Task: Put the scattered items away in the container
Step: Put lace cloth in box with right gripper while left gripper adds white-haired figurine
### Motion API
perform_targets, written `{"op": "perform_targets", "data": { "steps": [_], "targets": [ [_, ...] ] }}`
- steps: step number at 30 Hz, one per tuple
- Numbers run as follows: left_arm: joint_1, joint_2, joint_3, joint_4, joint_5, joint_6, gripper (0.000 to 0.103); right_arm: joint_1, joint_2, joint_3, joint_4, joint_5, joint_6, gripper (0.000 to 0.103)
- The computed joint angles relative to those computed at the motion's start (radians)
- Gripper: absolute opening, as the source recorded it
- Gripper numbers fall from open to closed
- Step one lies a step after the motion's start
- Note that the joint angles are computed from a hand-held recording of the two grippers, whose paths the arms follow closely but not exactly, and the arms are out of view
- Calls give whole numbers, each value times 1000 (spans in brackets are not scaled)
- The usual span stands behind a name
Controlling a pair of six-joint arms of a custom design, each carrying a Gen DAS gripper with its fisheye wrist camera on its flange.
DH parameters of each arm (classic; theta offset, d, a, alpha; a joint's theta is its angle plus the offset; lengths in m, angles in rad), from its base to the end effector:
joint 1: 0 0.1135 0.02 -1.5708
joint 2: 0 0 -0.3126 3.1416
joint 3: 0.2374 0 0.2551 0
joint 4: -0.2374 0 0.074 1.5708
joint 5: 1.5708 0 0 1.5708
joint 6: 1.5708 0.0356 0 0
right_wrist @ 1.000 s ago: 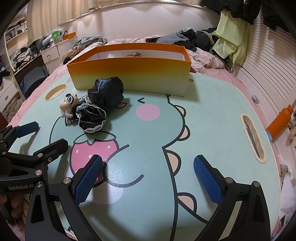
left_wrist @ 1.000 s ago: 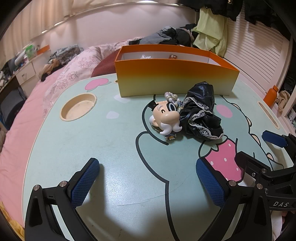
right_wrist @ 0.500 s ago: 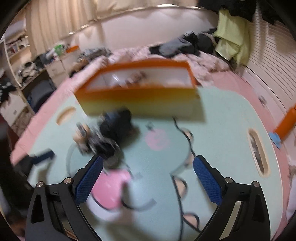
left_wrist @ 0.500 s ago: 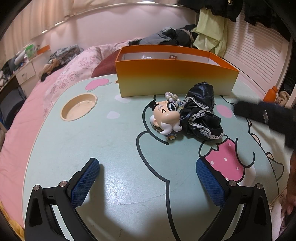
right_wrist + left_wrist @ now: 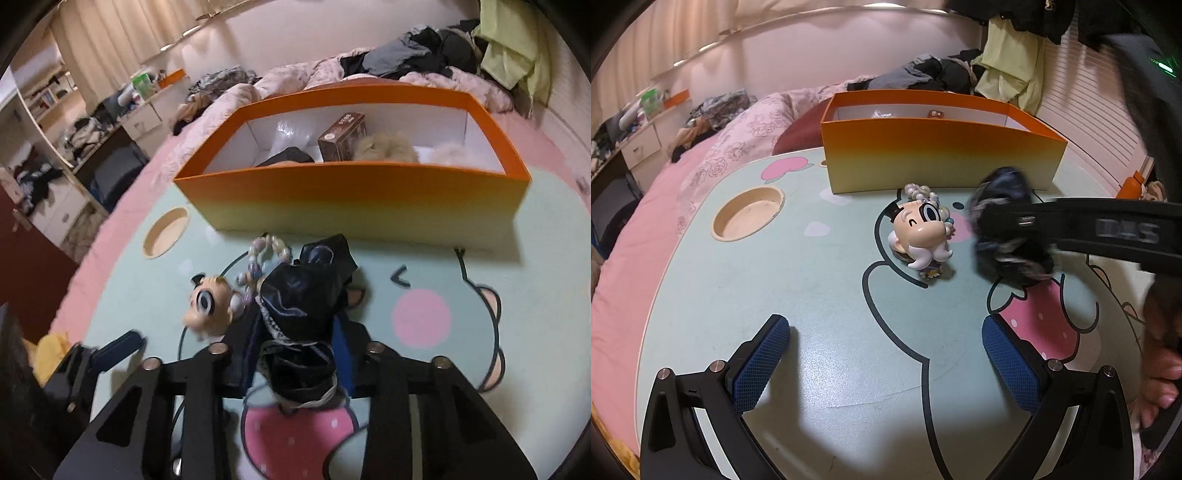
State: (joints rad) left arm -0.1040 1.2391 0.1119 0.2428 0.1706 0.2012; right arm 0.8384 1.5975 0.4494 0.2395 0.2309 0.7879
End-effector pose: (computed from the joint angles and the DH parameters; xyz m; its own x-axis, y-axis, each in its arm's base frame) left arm 0.1465 -0.0214 0.1265 -0.7120 0.2723 -0.6472 0.3589 0.9334 -0.0020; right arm 0.1743 0.1816 0.1388 -0.8184 0.1220 -0.5616 -0.0704 0.9486 0.3086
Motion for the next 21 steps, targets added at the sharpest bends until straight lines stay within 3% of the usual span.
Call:
{"op": "perform_targets", "data": {
  "steps": [2, 6, 9, 12, 14, 17, 18, 21],
  "targets": [
    [1, 1, 0, 0, 1, 1, 103, 28, -63, -43, -8, 57, 8, 33],
    [-14, -6, 28, -55, -19, -13, 103, 131, -162, -62, -161, 238, 39, 33],
    [-5, -33, 75, -118, 17, -16, 103, 177, -171, -78, -241, 281, 108, 33],
    [-49, -31, 129, -135, -5, -37, 103, 185, -172, -142, -173, 276, 162, 33],
    [-79, 26, 169, -128, -17, -53, 97, 184, -171, -169, -124, 282, 183, 34],
    [-95, 137, 220, -130, 11, -64, 70, 192, -176, -171, -128, 295, 191, 34],
    [-95, 171, 230, -134, 15, -66, 47, 195, -176, -174, -123, 297, 192, 34],
    [-89, 158, 192, -92, -8, -52, 23, 194, -188, -192, -104, 296, 196, 35]
  ]
}}
